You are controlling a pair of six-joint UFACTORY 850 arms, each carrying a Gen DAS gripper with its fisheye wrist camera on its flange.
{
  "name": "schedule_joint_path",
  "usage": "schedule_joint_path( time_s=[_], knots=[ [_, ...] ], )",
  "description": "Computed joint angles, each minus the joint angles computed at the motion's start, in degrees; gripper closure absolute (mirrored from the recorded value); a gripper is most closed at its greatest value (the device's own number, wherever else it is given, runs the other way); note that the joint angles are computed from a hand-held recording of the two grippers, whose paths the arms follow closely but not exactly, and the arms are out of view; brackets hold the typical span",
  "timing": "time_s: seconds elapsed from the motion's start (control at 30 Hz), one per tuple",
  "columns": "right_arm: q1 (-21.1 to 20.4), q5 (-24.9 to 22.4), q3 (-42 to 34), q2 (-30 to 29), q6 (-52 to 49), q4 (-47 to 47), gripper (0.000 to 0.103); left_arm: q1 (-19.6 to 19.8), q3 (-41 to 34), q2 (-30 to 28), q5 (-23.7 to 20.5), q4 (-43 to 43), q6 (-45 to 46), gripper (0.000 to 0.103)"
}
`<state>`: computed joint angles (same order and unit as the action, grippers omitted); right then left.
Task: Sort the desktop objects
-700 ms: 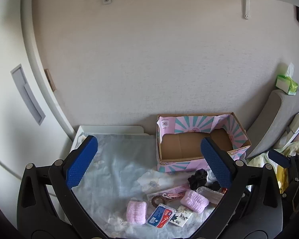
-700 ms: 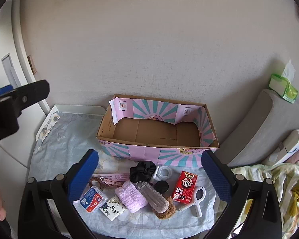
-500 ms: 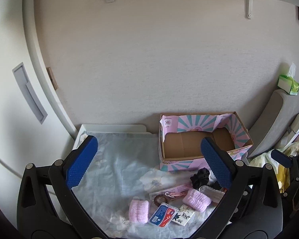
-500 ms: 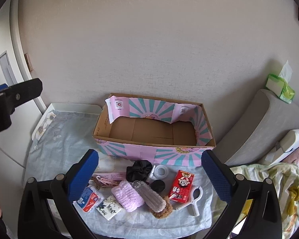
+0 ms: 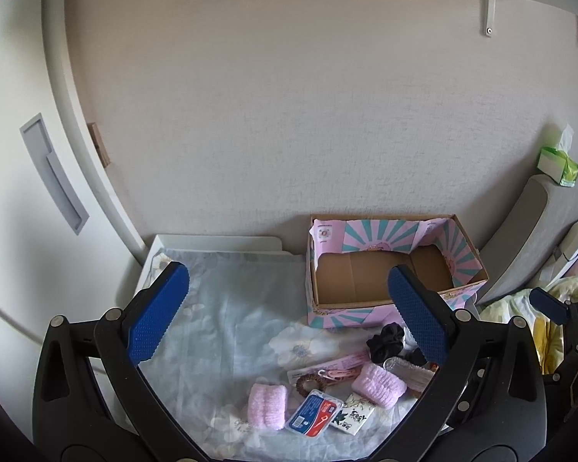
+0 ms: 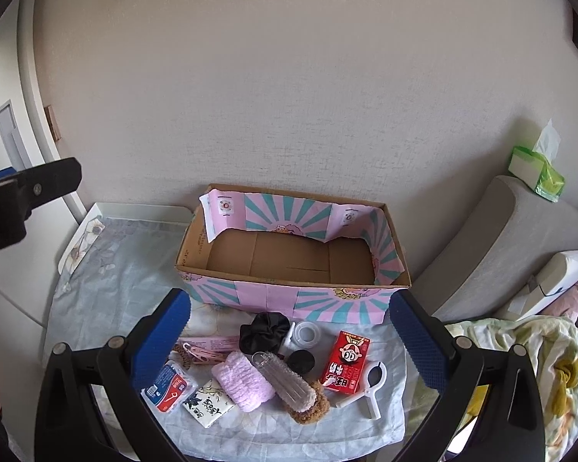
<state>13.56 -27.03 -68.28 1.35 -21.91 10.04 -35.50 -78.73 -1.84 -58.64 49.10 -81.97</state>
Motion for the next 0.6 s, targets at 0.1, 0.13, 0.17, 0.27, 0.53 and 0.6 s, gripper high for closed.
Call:
schedule_joint_path(
  time_s=[0.1,0.13,0.17,0.27,0.53,0.6],
  knots=[
    [0.01,-0.27,-0.05,-0.08,-0.85,0.67,0.0,0.04,0.07,0.04,0.24,-0.14,0.06,0.0],
    [0.02,-0.2,-0.01,-0.06,-0.77,0.57,0.0,0.02,0.07,0.02,0.2,-0.15,0.1,0.0],
    [0.04,-0.18,-0.04,-0.09,-0.67,0.52,0.0,0.02,0.08,0.02,0.2,-0.19,0.17,0.0],
    [0.03,-0.46,-0.11,-0.16,-1.08,0.89,0.0,0.04,0.2,0.07,0.23,-0.35,0.36,0.0],
    [0.4,0.22,0.6,0.02,1.86,-3.1,0.0,0.76,1.24,0.63,1.09,-1.95,1.25,0.0],
    [0.27,0.04,0.62,0.08,0.99,-2.18,0.0,0.83,1.32,0.68,1.11,-2.13,1.38,0.0]
  ],
)
